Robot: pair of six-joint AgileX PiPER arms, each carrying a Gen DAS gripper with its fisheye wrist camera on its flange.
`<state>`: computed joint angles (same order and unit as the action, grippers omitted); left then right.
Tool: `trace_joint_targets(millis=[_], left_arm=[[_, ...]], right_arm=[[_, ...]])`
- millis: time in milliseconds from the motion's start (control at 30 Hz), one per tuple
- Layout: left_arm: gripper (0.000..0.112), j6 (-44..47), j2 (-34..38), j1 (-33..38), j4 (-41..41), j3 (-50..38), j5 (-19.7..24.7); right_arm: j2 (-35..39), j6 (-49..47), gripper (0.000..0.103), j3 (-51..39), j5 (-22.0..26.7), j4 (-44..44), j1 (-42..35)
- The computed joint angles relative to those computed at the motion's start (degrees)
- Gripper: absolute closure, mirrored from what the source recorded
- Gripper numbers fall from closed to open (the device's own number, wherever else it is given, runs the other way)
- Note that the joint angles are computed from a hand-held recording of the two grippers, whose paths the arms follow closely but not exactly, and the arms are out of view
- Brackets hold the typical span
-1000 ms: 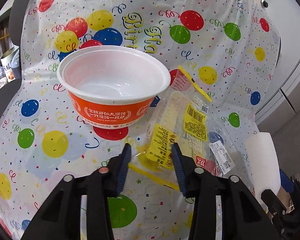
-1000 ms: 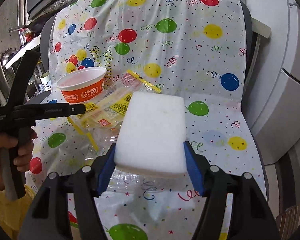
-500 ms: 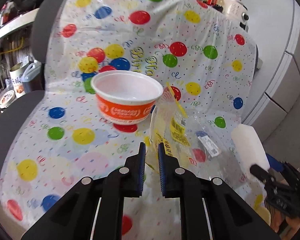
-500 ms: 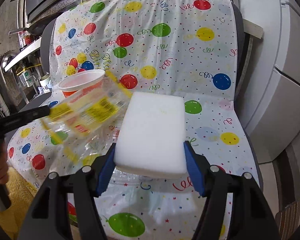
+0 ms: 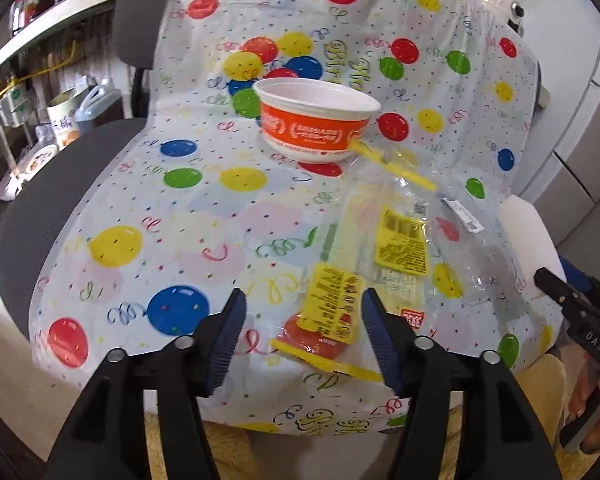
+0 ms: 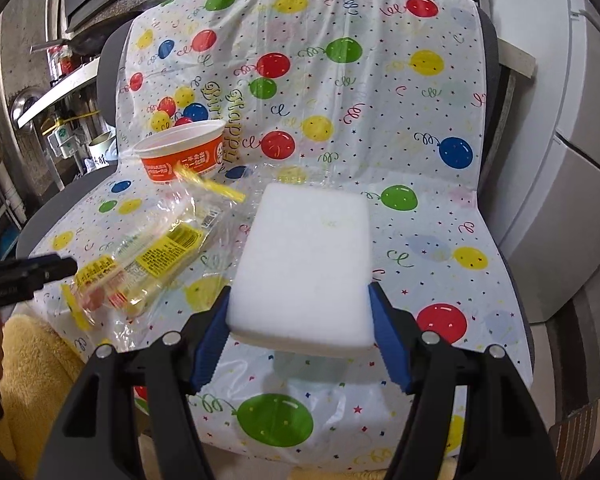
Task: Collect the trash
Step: 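Grasp the white sponge with the right tool while the left tool grasps the yellow-labelled plastic packaging, then carry the sponge and packaging to the trash bin and open both tools over it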
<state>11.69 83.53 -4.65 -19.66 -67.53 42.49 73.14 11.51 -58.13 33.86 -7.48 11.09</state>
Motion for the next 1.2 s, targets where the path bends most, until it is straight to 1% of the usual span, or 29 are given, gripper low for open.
trace_joint_targets(millis=[100, 133, 200, 233, 300, 333, 367, 433, 467, 533, 567, 600, 667, 700, 733, 767, 800, 833, 933, 1033, 1100, 1167, 1200], left_arm=[[0.048, 1.90, 3.42, -1.66, 0.13, -3.17, 0.64], [0.048, 1.67, 5.92, -2.93, 1.41, -5.26, 1.13], [0.048, 0.75, 8.56, -4.84, 3.53, -7.25, 1.36], [0.048, -1.04, 10.04, -6.19, 6.31, -8.13, 1.07], [0.047, -4.08, 10.84, -8.19, 10.92, -7.43, -0.85], [0.044, -5.53, 10.29, -9.35, 13.34, -6.21, -2.70], [0.038, -5.59, 10.00, -9.74, 13.60, -5.69, -3.03], [0.031, -4.15, 8.94, -10.06, 11.99, -3.78, -4.53], [0.029, -4.41, 8.46, -10.77, 12.85, -2.76, -5.63], [0.030, -6.48, 8.06, -12.24, 16.69, -1.40, -7.48], [0.034, -8.28, 7.66, -12.83, 18.62, -0.55, -8.74], [0.045, -11.06, 7.26, -13.52, 21.37, -0.04, -9.54], [0.074, -16.07, 6.94, -14.87, 27.14, -0.13, -9.02], [0.081, -16.36, 6.65, -14.84, 27.72, 0.05, -9.13], [0.093, -14.87, 6.44, -14.36, 26.01, -0.01, -8.99], [0.100, -12.88, 6.34, -13.71, 23.78, -0.18, -8.77], [0.101, -11.64, 6.08, -13.20, 22.35, -0.15, -8.73], [0.105, -10.19, 5.42, -12.46, 20.53, 0.01, -8.92], [0.107, -2.81, 2.90, -8.67, 10.54, -0.47, -8.62], [0.109, 3.06, 0.81, -5.14, 2.33, -2.19, -6.95], [0.109, 4.07, -0.68, -4.23, -0.06, -2.91, -6.24], [0.109, 2.62, -2.12, -4.94, 0.78, -2.91, -6.85], [0.109, 0.07, -3.10, -6.07, 3.00, -2.87, -7.79]], right_arm=[[0.73, -0.23, 0.038, -0.37, -0.11, 0.51, 0.16], [0.97, -0.23, 0.038, -0.49, -0.14, 0.60, 0.22], [1.32, -0.37, 0.038, -0.72, -0.17, 0.77, 0.37], [1.40, -0.50, 0.038, -0.79, -0.12, 0.75, 0.41], [1.34, -0.58, 0.038, -0.81, -0.07, 0.51, 0.30], [1.35, -0.78, 0.038, -0.87, -0.02, 0.61, 0.09], [1.43, -0.71, 0.038, -0.92, -0.01, 0.64, -0.10], [1.72, -1.49, 0.038, -0.96, -0.12, 1.32, -0.73], [1.81, -1.73, 0.038, -0.86, -0.27, 1.64, -0.93], [2.45, -2.68, 0.038, -1.02, -0.51, 2.78, -1.46], [2.68, -2.69, 0.038, -0.99, -0.67, 2.81, -1.40], [2.81, -2.77, 0.038, -0.97, -0.77, 2.89, -1.29], [3.02, -2.99, 0.038, -1.04, -0.81, 2.99, -1.09], [2.98, -2.79, 0.038, -1.01, -0.80, 2.80, -0.89], [2.90, -2.58, 0.038, -0.95, -0.82, 2.64, -0.69], [2.74, -2.51, 0.038, -0.86, -0.87, 2.59, -0.56], [2.63, -2.42, 0.038, -0.84, -0.85, 2.49, -0.50], [2.44, -2.29, 0.038, -0.79, -0.83, 2.38, -0.43], [1.76, -2.08, 0.038, -0.73, -0.83, 2.18, -0.58], [0.74, -2.19, 0.038, -0.56, -1.00, 2.46, -1.02], [0.14, -2.28, 0.038, -0.63, -1.10, 2.80, -1.40], [-0.52, -2.12, 0.038, -0.93, -1.21, 2.60, -1.88], [-0.63, -2.05, 0.038, -1.29, -1.21, 2.46, -2.14]])
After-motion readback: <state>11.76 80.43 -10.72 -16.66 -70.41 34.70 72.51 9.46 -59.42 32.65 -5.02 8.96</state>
